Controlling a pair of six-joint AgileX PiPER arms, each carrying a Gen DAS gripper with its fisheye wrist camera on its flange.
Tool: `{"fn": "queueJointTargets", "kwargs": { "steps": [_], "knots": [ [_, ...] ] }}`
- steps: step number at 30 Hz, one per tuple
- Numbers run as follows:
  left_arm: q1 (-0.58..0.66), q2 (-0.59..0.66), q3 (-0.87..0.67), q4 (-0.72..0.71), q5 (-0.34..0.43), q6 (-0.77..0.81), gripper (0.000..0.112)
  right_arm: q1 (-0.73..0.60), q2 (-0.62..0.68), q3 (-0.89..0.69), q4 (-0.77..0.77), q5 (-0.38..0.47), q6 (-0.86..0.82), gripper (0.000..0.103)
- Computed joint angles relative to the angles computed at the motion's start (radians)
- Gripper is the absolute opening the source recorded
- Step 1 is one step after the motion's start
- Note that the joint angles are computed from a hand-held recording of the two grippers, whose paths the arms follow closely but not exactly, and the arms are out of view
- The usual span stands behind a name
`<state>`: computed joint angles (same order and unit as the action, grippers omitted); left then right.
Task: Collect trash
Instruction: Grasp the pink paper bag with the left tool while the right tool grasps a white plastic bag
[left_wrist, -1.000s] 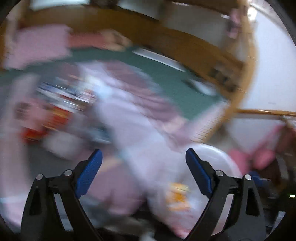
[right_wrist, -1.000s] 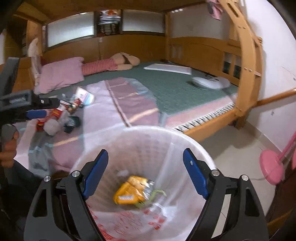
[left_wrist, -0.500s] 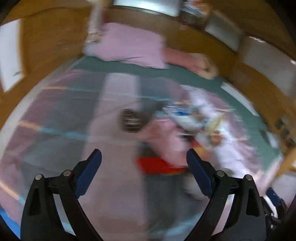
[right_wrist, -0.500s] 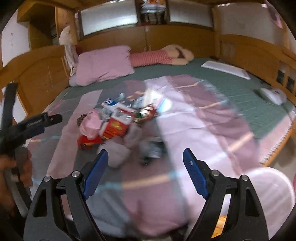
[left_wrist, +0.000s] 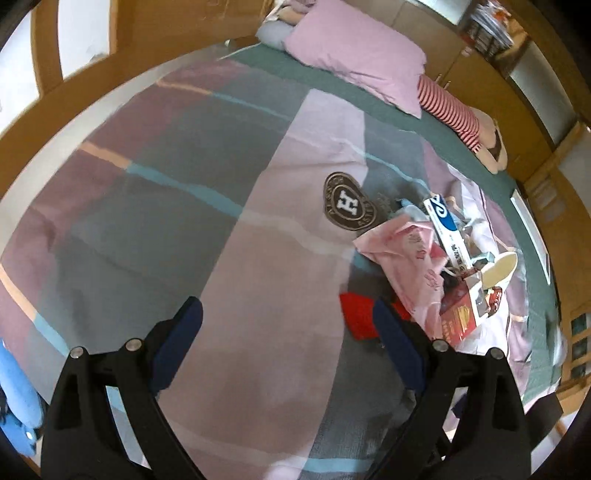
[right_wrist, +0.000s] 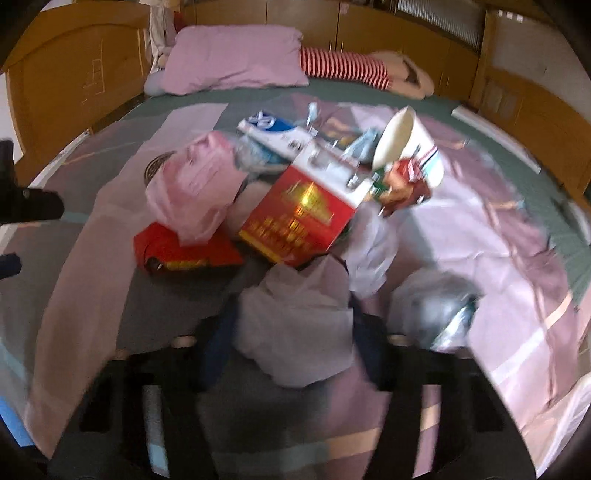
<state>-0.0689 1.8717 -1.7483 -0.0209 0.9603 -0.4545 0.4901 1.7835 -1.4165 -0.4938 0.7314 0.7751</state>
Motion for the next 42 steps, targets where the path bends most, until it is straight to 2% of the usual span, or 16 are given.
{"fn": "queueJointTargets", "kwargs": {
  "steps": [2, 5, 10, 13, 17, 20, 23, 26, 29, 31, 33, 34, 35, 36, 40, 42],
  "knots": [
    [-0.001, -0.010, 0.008, 0.003, -0.010, -0.001, 0.095, 0.003, -0.033, 0.027, 0.007, -0.015, 0.009, 0.035],
    [0.024, -0.025, 0.025, -0.010, -0.009, -0.004, 0.095, 0.005, -0.095, 0.078, 0.008, -0.042, 0.039, 0.031],
    [0.111, -0.012, 0.017, -0.125, 0.003, 0.037, 0.095, 0.016, -0.205, 0.146, -0.016, -0.088, 0.052, 0.029],
    [0.147, -0.018, 0.031, -0.131, -0.004, 0.004, 0.095, 0.027, -0.277, 0.192, -0.064, -0.105, 0.078, 0.029],
    [0.147, -0.014, 0.035, -0.146, -0.014, 0.013, 0.095, 0.019, -0.338, 0.235, -0.063, -0.122, 0.076, 0.029],
    [0.112, -0.005, 0.020, -0.168, -0.045, 0.082, 0.096, 0.007, -0.374, 0.265, -0.029, -0.142, 0.044, 0.029],
    [0.056, 0.059, -0.078, -0.228, -0.027, 0.209, 0.098, -0.008, -0.410, 0.288, 0.029, -0.151, -0.009, 0.029],
    [-0.009, 0.156, -0.212, -0.273, 0.030, 0.404, 0.099, 0.009, -0.441, 0.302, 0.013, -0.136, -0.025, 0.029],
    [-0.081, 0.237, -0.313, -0.168, 0.033, 0.445, 0.099, 0.026, -0.459, 0.310, 0.013, -0.122, -0.054, 0.029],
    [-0.092, 0.301, -0.394, -0.181, 0.071, 0.470, 0.097, 0.047, -0.465, 0.318, -0.013, -0.119, -0.051, 0.029],
    [-0.084, 0.353, -0.455, -0.229, 0.130, 0.470, 0.068, 0.044, -0.471, 0.327, -0.001, -0.131, -0.063, 0.029],
    [-0.077, 0.392, -0.517, -0.251, 0.193, 0.455, 0.045, 0.033, -0.472, 0.327, 0.022, -0.137, -0.078, 0.029],
    [-0.066, 0.412, -0.546, -0.293, 0.224, 0.462, 0.040, 0.028, -0.472, 0.325, 0.029, -0.138, -0.084, 0.029],
    [-0.059, 0.406, -0.535, -0.316, 0.216, 0.473, 0.037, 0.026, -0.472, 0.326, 0.027, -0.138, -0.085, 0.029],
    [-0.062, 0.318, -0.419, -0.292, 0.109, 0.506, 0.024, 0.023, -0.480, 0.332, 0.031, -0.146, -0.079, 0.029],
    [-0.065, 0.259, -0.351, -0.254, 0.046, 0.498, 0.023, 0.023, -0.485, 0.335, 0.030, -0.150, -0.073, 0.029]
  ]
}}
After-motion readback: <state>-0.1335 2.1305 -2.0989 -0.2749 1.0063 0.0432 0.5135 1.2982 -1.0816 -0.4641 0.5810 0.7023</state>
